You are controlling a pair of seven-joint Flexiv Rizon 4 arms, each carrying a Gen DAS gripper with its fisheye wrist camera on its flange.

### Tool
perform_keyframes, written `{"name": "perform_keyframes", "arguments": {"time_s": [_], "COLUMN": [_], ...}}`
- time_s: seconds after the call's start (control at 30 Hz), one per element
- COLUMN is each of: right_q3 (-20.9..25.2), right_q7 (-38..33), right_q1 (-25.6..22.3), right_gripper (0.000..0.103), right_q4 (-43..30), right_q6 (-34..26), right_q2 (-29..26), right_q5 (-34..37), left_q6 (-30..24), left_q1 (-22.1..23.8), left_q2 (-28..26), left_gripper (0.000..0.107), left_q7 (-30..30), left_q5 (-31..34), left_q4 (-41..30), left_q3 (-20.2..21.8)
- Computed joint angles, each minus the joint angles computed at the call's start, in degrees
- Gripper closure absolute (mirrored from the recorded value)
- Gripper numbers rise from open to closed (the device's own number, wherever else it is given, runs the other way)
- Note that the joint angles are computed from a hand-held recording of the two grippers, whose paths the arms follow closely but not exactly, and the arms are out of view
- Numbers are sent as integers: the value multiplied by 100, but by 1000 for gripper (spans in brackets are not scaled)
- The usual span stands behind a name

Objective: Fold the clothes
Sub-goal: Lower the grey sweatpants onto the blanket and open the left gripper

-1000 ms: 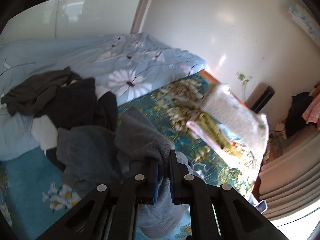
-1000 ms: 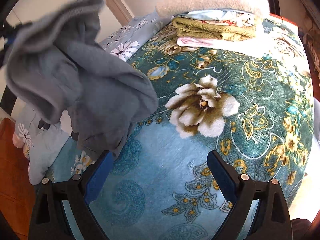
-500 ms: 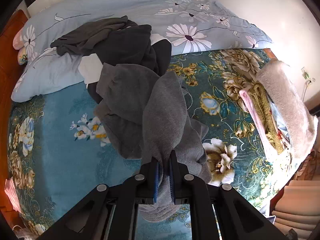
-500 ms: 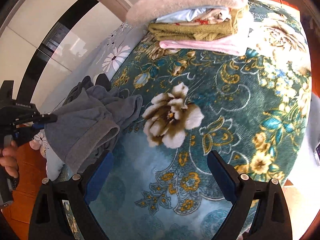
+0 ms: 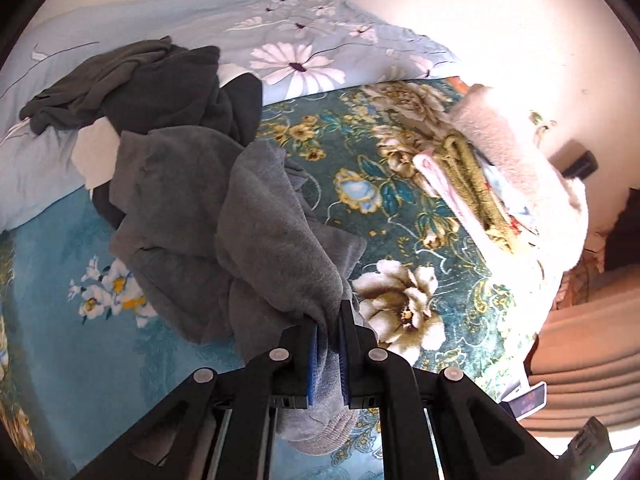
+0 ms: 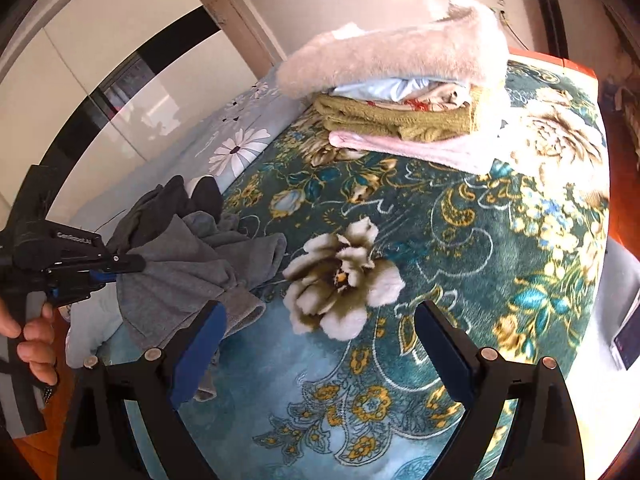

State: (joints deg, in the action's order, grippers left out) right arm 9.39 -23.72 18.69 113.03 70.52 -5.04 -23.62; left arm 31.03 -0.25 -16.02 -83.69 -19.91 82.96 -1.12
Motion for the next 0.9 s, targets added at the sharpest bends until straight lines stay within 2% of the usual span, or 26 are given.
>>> {"name": "perform_keyframes", "arguments": {"time_s": [0.07,0.13,0.23,0.3,0.43,0.6,0.67,0.77,0.9], "right_q3": [-33,37,188,273,381,405,413,427,455], "right_q7": [720,1208,1743,1801,1643,973,598,105,-433], "right_q1": [139,222,323,399,553,870,1016,1197,1308], "right_gripper": [8,8,8,8,8,8,8,8,8], "right_q4": [20,-13,-110,-233,-535,-1193,-1471,-1843,-2239], "right_q6": [-275,-563,-1015,-1470,-1953,-2174,-2230,-2314,-2292], "right_q2": [66,164,323,379,289,-282,-576,-993,-1452], "right_q5": [-509,-689,-783,-1000,-988,-776,-537,-93,576], "left_q6": [118,204,312,291,413,397,421,377,245], "left_q1": [182,374,642,838,1261,1878,2038,2221,2347], "left_q2": [185,365,603,704,859,762,773,749,628], "left_gripper": [98,98,98,98,98,98,98,97,94], "left_q7": [455,868,1289,1497,1629,1259,1150,1203,1387], "left_q5": [-406,-937,-1617,-1841,-1997,-1774,-1675,-1854,-2004], "left_q4": [282,572,979,1185,1721,2185,2408,2592,2461], "left_q3": [-3,29,185,345,730,1131,1205,1194,1101]}}
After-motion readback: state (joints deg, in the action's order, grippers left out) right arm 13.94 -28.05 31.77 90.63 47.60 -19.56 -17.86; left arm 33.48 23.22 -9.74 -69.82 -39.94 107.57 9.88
